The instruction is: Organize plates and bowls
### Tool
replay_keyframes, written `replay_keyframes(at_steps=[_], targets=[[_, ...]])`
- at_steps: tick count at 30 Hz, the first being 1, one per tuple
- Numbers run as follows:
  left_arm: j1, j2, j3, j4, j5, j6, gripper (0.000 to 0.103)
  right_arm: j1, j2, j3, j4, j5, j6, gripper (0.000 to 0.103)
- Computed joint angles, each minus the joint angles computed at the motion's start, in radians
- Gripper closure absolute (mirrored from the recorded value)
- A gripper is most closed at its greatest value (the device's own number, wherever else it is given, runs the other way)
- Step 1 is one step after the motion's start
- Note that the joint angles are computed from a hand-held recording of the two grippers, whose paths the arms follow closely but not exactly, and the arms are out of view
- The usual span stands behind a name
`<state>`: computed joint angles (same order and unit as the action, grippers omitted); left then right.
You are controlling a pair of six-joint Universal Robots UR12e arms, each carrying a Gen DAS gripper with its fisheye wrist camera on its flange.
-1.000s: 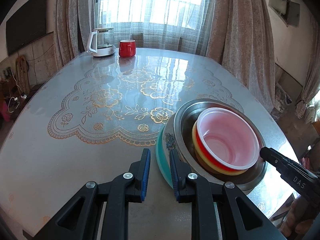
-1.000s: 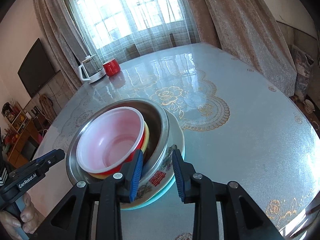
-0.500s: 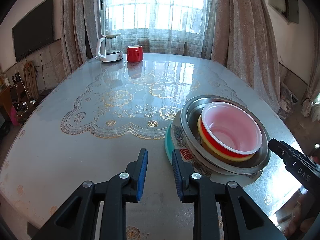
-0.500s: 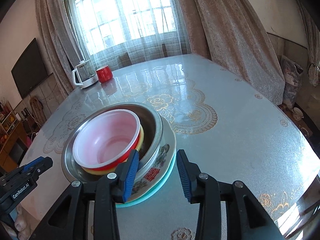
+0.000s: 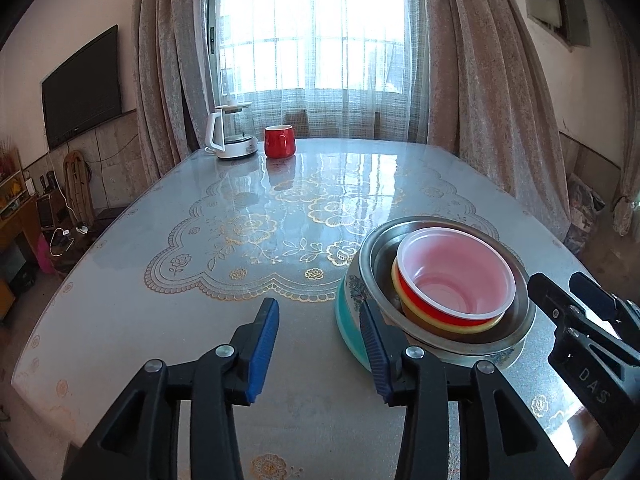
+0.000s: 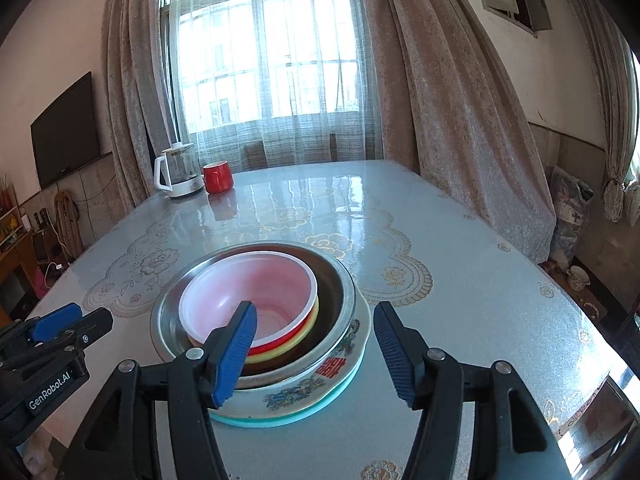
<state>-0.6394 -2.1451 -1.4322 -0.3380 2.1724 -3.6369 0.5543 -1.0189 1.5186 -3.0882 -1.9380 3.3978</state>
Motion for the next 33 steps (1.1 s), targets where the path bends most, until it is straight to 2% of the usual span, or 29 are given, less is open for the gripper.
replay_keyframes(at_steps=[5,33], targets=[[0.000,0.002,-0.002,0.000,-0.001,-0.005,0.057,0.008,0.005,-0.002,-0.010,-0.025,-0.015,0.041],[-0.004,-0.012,0.019,-0.019,0.008,0.009,0.047,-0.002,0.002,-0.001,0.008,0.006,0.010,0.041]])
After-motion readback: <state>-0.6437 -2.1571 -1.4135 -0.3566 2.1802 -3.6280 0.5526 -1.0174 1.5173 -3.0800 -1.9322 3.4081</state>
